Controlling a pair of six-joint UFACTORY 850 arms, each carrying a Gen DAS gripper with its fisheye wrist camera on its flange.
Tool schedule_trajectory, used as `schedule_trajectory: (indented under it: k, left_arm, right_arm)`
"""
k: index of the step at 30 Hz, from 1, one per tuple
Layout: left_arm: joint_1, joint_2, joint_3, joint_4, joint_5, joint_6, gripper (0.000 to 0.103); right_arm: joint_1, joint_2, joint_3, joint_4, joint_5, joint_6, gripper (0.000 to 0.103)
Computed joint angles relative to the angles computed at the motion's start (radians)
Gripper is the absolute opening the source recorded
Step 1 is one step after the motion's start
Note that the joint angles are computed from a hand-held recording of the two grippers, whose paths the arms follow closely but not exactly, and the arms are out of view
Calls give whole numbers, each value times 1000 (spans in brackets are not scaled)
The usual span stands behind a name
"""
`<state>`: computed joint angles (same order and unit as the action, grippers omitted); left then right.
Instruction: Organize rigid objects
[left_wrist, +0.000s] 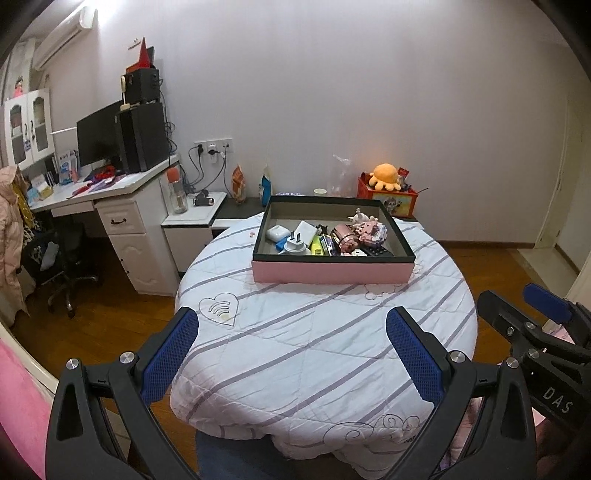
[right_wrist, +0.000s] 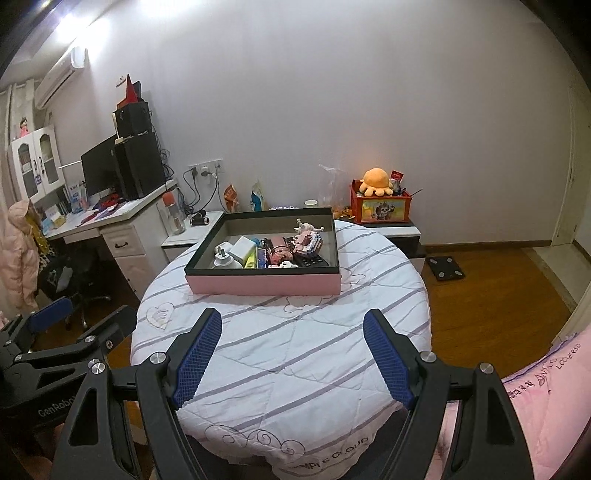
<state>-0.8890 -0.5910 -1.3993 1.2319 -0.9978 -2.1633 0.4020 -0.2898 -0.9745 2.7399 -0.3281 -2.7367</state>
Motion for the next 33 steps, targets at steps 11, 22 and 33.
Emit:
schedule_trajectory:
  k: [11, 22, 33]
  left_arm:
    - [5, -1, 5, -4, 5, 0, 103]
    - [12, -3, 12, -2, 32, 0, 103]
    - [17, -9, 5, -8, 37, 5, 103]
  right_arm:
    - [1, 1, 3, 27, -7, -21, 81]
    - [1, 3, 5, 29, -3, -22, 81]
    - [-4, -7, -5, 20, 3, -2, 81]
